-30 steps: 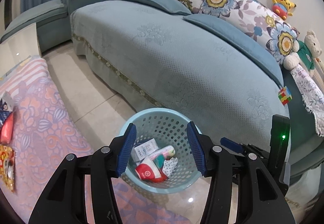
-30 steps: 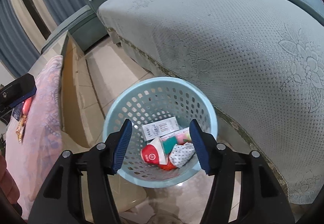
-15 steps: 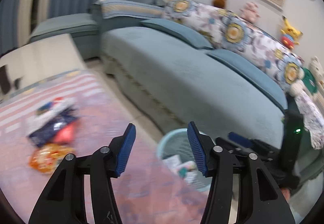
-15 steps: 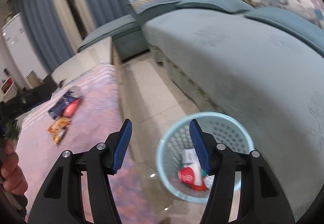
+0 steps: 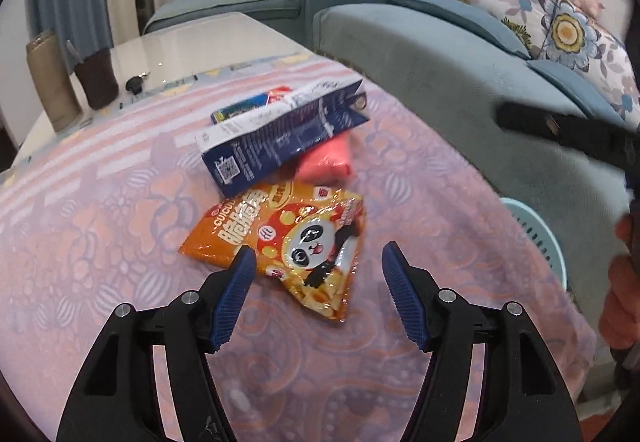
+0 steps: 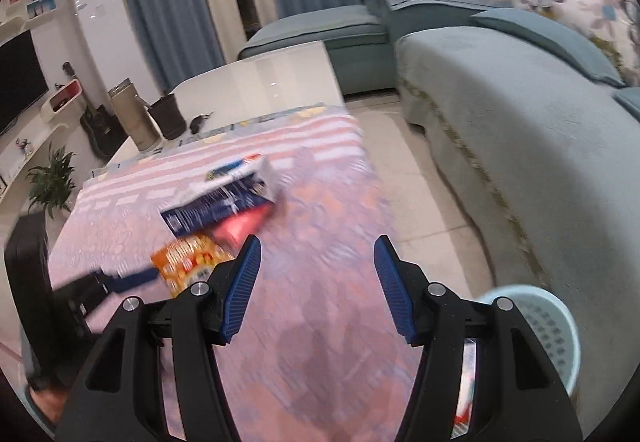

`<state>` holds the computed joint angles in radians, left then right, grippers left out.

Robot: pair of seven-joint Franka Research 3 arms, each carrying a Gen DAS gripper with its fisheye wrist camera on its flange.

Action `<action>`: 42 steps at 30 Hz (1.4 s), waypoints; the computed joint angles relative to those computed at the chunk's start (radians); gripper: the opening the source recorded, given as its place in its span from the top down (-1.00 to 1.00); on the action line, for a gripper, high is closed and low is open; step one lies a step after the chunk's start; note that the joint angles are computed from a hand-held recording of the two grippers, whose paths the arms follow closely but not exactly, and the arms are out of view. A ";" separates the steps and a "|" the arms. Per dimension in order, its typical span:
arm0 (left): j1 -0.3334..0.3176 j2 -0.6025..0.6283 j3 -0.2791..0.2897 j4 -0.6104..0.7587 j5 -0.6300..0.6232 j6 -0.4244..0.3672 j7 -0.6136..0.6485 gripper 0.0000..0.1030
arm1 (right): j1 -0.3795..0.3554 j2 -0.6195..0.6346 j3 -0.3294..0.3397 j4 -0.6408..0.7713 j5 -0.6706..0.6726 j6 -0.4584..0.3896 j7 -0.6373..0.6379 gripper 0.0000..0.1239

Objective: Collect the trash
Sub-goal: 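Grasp the orange snack bag with left tool while right tool grasps blue milk carton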

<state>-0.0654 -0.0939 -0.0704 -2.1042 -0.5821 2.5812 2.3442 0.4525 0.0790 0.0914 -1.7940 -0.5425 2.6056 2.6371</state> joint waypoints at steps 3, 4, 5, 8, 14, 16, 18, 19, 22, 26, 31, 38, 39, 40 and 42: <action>0.004 0.016 -0.006 0.000 0.039 0.014 -0.008 -0.39 | -0.006 0.074 -0.005 0.074 0.067 0.015 -0.067 0.11; 0.005 0.018 -0.008 -0.005 0.046 0.025 -0.010 -0.41 | -0.004 0.113 -0.008 0.118 0.096 0.013 -0.101 0.11; 0.006 0.015 -0.009 -0.018 0.055 0.038 -0.011 -0.41 | 0.003 0.138 -0.015 0.146 0.113 0.010 -0.121 0.11; 0.016 0.030 -0.011 -0.015 0.111 0.034 -0.055 -0.28 | 0.022 0.223 -0.036 0.250 0.171 -0.008 -0.192 0.11; 0.030 0.029 -0.006 -0.018 0.107 0.052 -0.041 0.29 | 0.040 0.326 -0.063 0.369 0.297 -0.015 -0.308 0.11; 0.036 0.026 0.004 -0.008 0.087 0.028 -0.022 0.55 | 0.044 0.346 -0.064 0.389 0.341 -0.012 -0.347 0.17; 0.046 0.016 0.016 -0.003 0.047 -0.001 -0.005 0.63 | 0.053 0.357 -0.063 0.403 0.371 -0.019 -0.388 0.42; 0.051 0.009 0.020 -0.006 0.036 0.000 -0.005 0.67 | 0.059 0.356 -0.064 0.399 0.381 -0.014 -0.403 0.48; 0.067 -0.024 0.044 -0.020 -0.003 -0.010 -0.009 0.68 | 0.097 0.350 -0.081 0.394 0.367 -0.019 -0.408 0.61; 0.092 -0.055 0.078 -0.042 -0.009 0.028 -0.034 0.69 | 0.133 0.345 -0.080 0.404 0.351 -0.029 -0.422 0.62; 0.127 -0.052 0.116 -0.031 -0.007 0.051 -0.087 0.69 | 0.166 0.361 -0.044 0.456 0.363 -0.055 -0.504 0.62; 0.150 -0.060 0.140 -0.033 -0.074 0.029 -0.051 0.69 | 0.197 0.343 -0.022 0.464 0.423 -0.045 -0.629 0.62; 0.150 -0.057 0.141 -0.031 -0.087 0.030 -0.039 0.69 | 0.203 0.342 -0.034 0.464 0.413 -0.050 -0.614 0.60; 0.150 -0.056 0.142 -0.031 -0.102 0.029 -0.030 0.69 | 0.213 0.349 -0.054 0.480 0.392 -0.074 -0.580 0.55; 0.151 -0.053 0.143 -0.031 -0.127 0.023 -0.018 0.69 | 0.220 0.372 -0.079 0.517 0.365 -0.117 -0.520 0.07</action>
